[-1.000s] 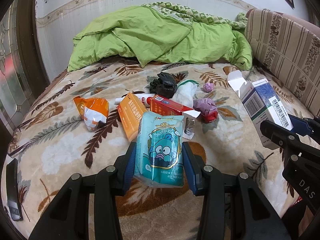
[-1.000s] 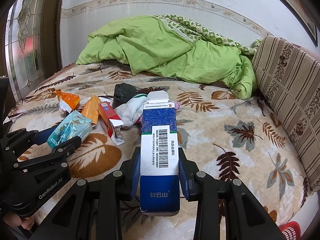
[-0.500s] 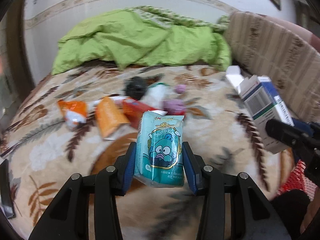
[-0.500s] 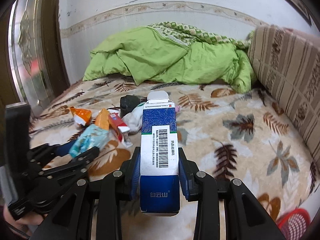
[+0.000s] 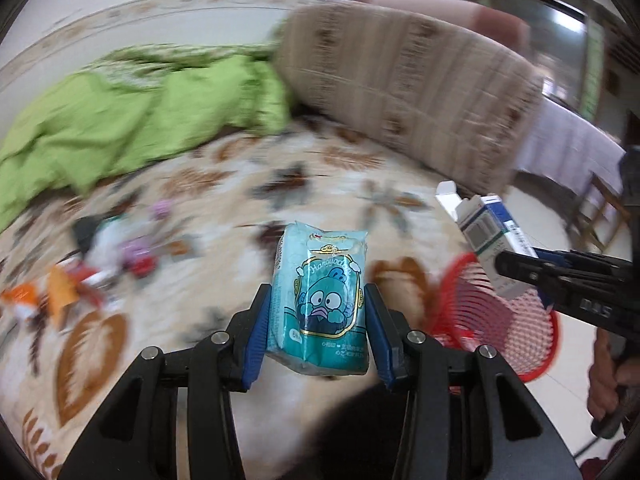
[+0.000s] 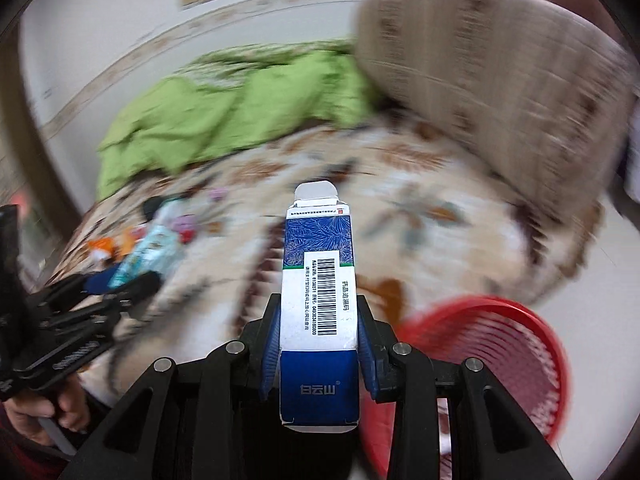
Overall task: Collect trash
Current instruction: 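Carry both items over the red wastebasket and open both tools to drop them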
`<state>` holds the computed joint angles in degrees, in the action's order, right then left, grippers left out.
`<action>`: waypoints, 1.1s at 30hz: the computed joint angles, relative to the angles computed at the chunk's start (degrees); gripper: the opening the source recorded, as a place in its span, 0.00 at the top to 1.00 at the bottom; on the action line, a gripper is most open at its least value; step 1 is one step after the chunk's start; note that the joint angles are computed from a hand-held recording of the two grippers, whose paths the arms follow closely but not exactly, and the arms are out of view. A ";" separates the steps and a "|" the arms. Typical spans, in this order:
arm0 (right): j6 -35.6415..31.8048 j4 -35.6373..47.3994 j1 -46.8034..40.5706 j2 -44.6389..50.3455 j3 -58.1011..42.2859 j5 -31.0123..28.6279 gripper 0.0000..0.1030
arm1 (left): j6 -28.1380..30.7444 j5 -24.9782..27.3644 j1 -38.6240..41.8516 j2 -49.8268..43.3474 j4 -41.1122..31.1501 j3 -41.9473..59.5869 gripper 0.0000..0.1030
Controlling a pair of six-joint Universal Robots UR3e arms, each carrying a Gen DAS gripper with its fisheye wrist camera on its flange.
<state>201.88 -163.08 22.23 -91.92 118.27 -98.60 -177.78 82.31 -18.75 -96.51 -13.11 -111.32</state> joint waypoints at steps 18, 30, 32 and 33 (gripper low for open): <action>-8.00 15.62 -28.39 -34.68 23.98 12.63 0.52 | -1.94 -1.33 -16.26 -22.31 -16.37 32.40 0.35; -3.47 1.85 -12.92 -11.32 10.76 9.83 0.52 | -4.39 1.76 -3.84 -5.16 -8.44 10.76 0.34; -3.66 0.24 -8.72 -5.18 5.80 8.91 0.52 | -4.40 1.57 -0.19 -1.54 -7.50 6.39 0.34; -3.93 0.15 -7.24 -2.75 3.44 8.65 0.52 | -4.31 1.35 1.13 -0.58 -7.17 5.04 0.34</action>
<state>197.94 -162.93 15.00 -94.67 121.71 -89.96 -182.08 83.67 -17.63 -97.09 -20.27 -106.28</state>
